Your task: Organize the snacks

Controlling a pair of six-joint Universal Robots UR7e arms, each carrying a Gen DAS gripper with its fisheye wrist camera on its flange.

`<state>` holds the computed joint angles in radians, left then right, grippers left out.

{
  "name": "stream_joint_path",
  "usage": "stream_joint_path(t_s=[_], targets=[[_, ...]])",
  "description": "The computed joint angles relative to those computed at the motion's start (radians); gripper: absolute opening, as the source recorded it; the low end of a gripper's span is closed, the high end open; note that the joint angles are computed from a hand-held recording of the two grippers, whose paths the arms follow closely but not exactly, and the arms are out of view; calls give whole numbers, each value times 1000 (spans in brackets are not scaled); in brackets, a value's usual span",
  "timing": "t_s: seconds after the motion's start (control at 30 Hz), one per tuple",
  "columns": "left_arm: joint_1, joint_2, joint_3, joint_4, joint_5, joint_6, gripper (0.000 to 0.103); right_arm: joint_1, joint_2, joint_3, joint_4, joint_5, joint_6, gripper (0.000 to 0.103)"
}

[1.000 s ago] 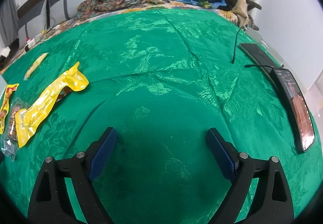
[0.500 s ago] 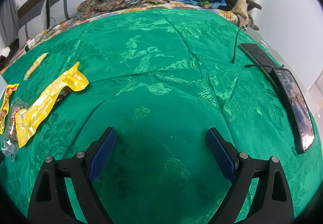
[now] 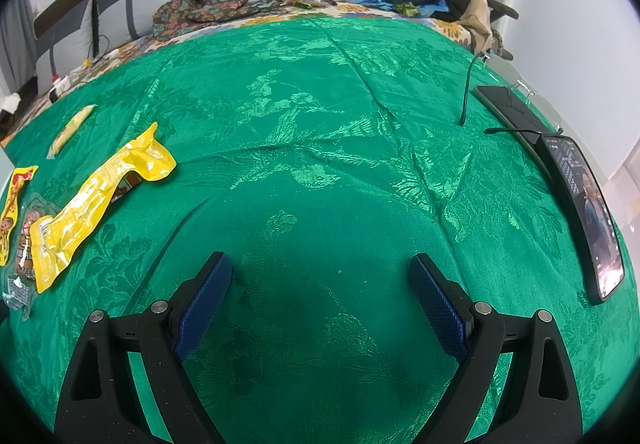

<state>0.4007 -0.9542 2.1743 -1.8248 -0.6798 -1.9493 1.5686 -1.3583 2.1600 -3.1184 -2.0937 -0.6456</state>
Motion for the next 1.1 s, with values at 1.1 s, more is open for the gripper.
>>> stream_joint_path(t_s=[1.1], targets=[[0,2,-1,-2,0,0,103,-2,7,1,-23,3,-10,93]])
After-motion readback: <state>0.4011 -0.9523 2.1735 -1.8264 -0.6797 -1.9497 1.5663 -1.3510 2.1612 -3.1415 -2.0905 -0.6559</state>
